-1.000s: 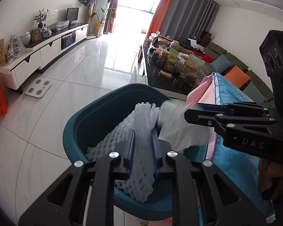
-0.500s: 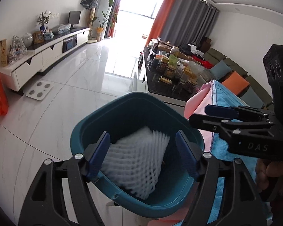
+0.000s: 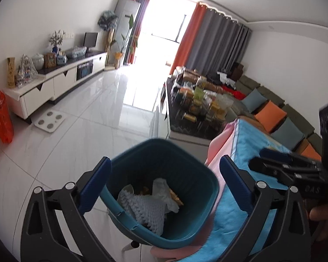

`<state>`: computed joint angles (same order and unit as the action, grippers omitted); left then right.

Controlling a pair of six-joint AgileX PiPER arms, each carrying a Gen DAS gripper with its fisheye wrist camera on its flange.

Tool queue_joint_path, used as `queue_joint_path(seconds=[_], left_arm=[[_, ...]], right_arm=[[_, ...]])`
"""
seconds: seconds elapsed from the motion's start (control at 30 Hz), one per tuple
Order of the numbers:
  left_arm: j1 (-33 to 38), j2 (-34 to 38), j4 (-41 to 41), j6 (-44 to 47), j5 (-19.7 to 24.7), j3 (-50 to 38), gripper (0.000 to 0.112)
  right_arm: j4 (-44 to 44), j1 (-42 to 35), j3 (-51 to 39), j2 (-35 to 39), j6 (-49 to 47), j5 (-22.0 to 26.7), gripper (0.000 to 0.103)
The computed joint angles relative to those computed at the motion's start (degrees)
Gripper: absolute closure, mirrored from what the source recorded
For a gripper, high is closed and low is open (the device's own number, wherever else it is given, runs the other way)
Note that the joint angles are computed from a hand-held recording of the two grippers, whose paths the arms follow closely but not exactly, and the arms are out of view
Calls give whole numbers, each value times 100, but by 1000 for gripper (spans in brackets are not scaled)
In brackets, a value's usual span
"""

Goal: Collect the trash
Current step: 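Open both grippers to drop the foam net and tissue into the bin, then move both tools from the bin back over the table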

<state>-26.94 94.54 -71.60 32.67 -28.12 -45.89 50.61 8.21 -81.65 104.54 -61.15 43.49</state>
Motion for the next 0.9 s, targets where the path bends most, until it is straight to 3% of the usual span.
queue_joint_path(seconds=[0.1, 0.27, 0.4, 0.63, 0.9], left_arm=[[-325, -344, -482, 447, -240, -17, 15], [-1102, -615, -1122, 1255, -925, -266, 15], [-1871, -532, -1255, 1960, -1503, -674, 15], [-2824, -78, -1191, 2752, -2050, -1599, 15], [-3515, 630, -970, 2989, -1726, -2559, 15]], right_arm=[[619, -384, 583, -443, -641, -10, 25], [1398, -945, 1309, -1005, -1502, 61, 18], [1845, -1528, 1742, -1316, -2035, 294, 15], [2377, -2576, 2369, -1674, -2758, 709, 11], [2905, -3897, 3198, -2055, -3631, 948, 7]])
